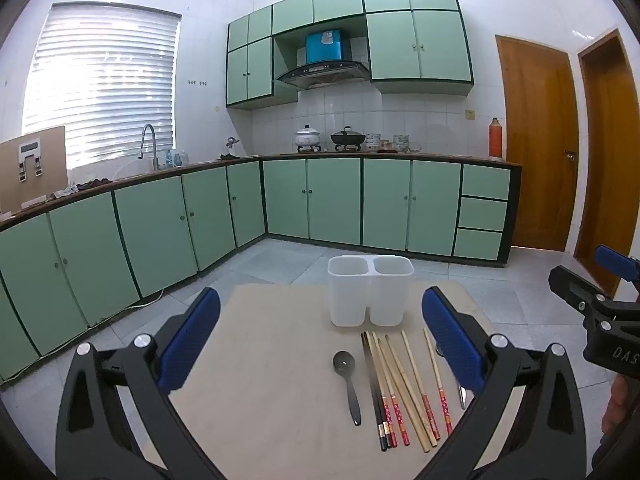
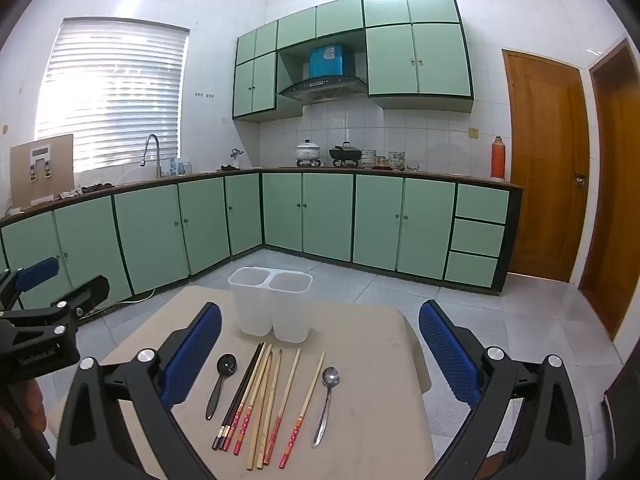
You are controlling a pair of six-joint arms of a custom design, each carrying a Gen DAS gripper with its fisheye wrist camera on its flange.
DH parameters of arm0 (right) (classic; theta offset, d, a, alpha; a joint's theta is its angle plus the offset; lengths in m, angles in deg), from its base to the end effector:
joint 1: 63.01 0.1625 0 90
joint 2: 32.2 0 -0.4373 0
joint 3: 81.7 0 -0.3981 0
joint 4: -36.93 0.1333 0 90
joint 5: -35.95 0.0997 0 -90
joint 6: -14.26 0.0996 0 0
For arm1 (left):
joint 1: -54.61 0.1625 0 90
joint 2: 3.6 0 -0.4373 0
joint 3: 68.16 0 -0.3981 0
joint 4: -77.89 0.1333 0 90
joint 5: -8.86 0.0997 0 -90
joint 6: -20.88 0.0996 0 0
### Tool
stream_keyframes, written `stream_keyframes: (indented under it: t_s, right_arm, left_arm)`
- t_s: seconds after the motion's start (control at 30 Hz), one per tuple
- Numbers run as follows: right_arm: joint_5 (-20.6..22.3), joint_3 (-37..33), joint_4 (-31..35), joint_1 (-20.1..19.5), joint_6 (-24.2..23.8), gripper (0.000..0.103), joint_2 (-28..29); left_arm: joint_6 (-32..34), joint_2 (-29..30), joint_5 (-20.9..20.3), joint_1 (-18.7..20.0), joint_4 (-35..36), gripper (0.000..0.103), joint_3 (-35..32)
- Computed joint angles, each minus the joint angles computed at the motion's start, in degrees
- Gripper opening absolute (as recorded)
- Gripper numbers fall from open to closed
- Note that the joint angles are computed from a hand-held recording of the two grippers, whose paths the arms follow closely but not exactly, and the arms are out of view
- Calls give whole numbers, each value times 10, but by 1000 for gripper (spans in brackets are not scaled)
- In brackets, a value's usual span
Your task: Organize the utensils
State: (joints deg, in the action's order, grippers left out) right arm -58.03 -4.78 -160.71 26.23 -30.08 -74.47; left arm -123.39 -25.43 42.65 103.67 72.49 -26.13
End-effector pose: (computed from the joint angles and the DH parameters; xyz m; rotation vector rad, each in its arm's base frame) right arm 0.1161 -0.7769 0.2966 0.7583 -2.0481 1.4627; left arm -0.3660 -0.7517 0.0771 0.5392 1.8832 -1.4377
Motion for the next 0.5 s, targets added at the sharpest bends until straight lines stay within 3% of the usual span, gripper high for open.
stream_keyframes:
  t_s: [0.5]
  right_arm:
    - [1, 1, -1, 0, 0, 97, -1]
  left_arm:
    - [-4, 6, -13, -2, 8, 98, -14]
